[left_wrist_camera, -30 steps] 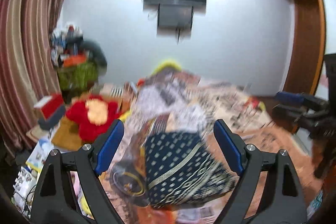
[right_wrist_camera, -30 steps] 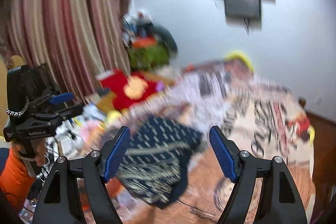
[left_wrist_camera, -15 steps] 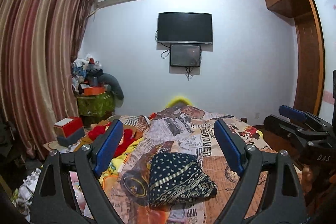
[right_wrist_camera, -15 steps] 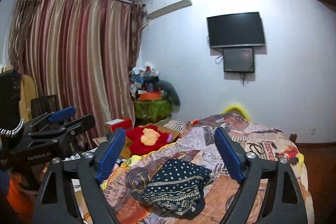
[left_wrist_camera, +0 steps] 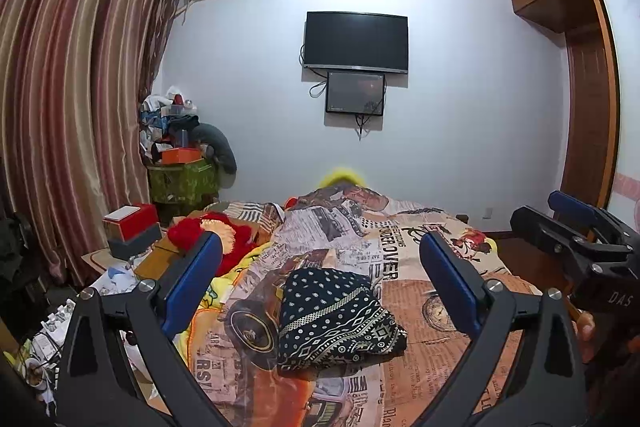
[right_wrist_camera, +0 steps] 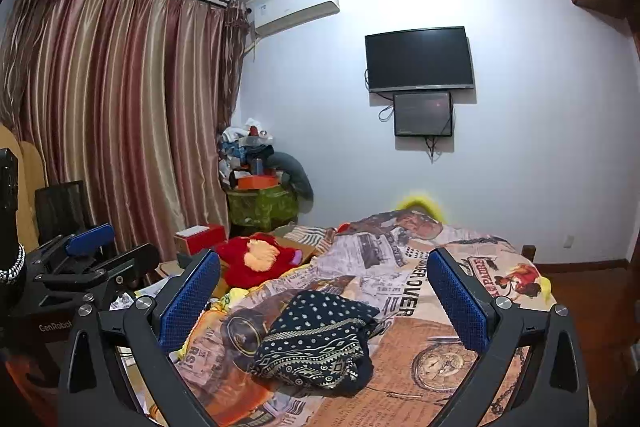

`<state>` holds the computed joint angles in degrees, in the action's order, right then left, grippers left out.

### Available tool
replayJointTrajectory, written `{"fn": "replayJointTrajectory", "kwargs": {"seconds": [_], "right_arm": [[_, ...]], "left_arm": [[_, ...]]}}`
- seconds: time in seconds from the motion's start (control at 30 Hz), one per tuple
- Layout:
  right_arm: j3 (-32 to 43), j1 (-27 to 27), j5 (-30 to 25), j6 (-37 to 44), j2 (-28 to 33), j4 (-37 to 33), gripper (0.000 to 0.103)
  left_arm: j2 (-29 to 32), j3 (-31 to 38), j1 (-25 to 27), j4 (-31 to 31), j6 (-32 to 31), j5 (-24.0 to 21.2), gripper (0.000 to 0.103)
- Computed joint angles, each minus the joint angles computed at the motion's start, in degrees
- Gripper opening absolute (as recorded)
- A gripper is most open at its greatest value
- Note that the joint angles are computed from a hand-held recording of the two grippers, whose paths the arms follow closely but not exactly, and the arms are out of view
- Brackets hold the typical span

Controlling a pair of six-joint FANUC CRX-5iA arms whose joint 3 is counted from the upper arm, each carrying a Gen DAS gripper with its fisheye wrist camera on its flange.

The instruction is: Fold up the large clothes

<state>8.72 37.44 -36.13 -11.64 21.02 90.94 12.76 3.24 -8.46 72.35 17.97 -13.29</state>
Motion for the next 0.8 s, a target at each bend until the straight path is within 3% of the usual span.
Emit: {"fn": "replayJointTrajectory", "kwargs": {"seconds": [0.8], "right_arm": [[0.2, -0.2, -0.4, 0.2, 0.4, -1.2, 0.103]], "left_arm": [[0.3, 0.1, 0.2, -1.4, 2.2, -1.2, 0.100]]}}
